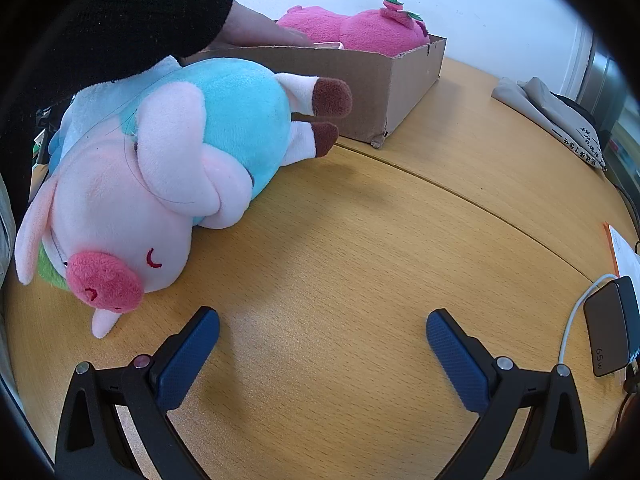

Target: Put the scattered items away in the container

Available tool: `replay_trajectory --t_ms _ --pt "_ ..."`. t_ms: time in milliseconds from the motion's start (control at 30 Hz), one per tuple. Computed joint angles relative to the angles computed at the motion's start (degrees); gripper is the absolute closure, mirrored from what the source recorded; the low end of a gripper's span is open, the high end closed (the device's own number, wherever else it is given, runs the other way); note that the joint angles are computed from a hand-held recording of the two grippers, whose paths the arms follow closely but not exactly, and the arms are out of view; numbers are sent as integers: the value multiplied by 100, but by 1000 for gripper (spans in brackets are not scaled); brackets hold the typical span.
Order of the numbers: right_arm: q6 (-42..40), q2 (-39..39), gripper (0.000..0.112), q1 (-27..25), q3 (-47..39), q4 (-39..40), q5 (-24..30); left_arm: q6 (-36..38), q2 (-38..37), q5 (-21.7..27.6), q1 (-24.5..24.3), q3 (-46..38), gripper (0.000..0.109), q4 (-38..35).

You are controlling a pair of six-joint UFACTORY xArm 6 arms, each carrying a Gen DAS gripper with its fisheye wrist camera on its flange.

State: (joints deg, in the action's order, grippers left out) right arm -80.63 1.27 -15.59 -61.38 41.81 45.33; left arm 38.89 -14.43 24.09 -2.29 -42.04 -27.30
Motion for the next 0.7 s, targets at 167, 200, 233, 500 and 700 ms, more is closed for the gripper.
replay_trajectory --t_ms 167,200,233,500,700 --pt "6 9 9 5 -11 -3 -3 13 9 1 1 -7 6 -8" --pt "7 10 9 7 -13 -3 -3 14 10 -1 0 -7 6 -10" --pt "8 12 9 7 -15 -3 -3 23 13 -2 -1 -7 6 -16" --pt "33 8 9 17 -19 -11 -4 49 28 -3 -1 -16 6 -33" --pt "42 9 9 19 -22 -13 -4 70 38 -3 -1 -23 6 -48"
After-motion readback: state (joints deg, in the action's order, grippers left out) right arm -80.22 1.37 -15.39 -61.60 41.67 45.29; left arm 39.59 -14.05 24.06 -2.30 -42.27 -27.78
